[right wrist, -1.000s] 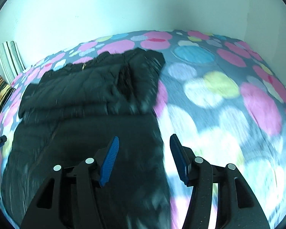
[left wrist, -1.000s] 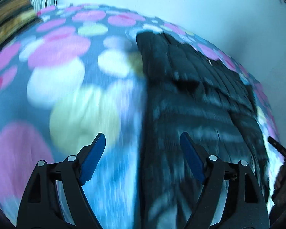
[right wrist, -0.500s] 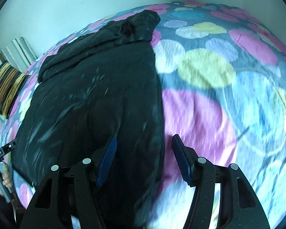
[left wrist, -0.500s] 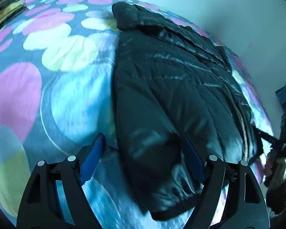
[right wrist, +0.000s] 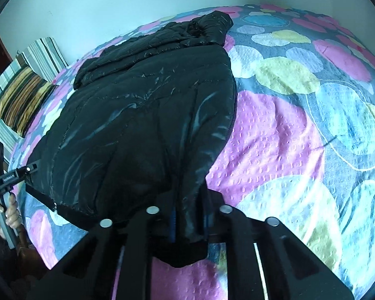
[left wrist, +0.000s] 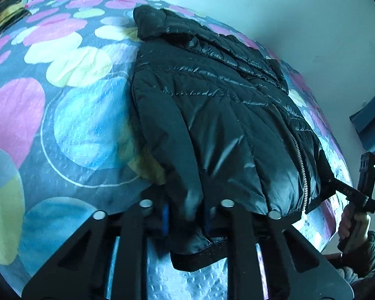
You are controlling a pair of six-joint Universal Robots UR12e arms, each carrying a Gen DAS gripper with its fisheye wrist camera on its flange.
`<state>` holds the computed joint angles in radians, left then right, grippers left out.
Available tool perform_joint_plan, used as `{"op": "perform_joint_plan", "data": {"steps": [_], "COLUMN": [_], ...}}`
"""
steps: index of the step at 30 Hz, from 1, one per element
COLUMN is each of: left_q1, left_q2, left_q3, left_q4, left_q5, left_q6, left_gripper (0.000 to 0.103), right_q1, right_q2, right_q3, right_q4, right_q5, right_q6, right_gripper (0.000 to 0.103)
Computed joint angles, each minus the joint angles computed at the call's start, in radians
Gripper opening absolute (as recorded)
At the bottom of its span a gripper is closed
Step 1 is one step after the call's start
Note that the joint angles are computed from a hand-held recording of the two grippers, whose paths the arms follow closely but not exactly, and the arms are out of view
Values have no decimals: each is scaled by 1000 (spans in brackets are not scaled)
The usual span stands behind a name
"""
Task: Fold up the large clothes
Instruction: 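Grasp the folded jacket edge with both grippers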
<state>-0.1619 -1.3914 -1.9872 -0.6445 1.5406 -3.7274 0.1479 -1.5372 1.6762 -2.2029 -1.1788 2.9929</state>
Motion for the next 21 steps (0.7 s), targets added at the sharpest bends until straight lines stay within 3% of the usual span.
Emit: {"op": "perform_joint_plan", "data": {"steps": [7, 11, 18, 21], "left_q1": [-7, 3, 48, 64], "left_q2": [55, 67, 22, -9], "left_q3": [-13, 0, 67, 108], "left_q4": [20, 58, 111, 124], "left_q5": [-15, -12, -26, -29], "left_q6": [-34, -61, -61, -41], "left_gripper": [11, 11, 10, 10], "right_q1": [-36, -66, -82, -71], "right_q2": [-49, -73, -24, 17], "right_q3": [22, 25, -41, -92], "right_q4": [16, 22, -36, -75], "right_q5": [86, 178, 317, 324], "right_q6": [11, 38, 117, 143], "right_gripper": [10, 9, 9, 9]}}
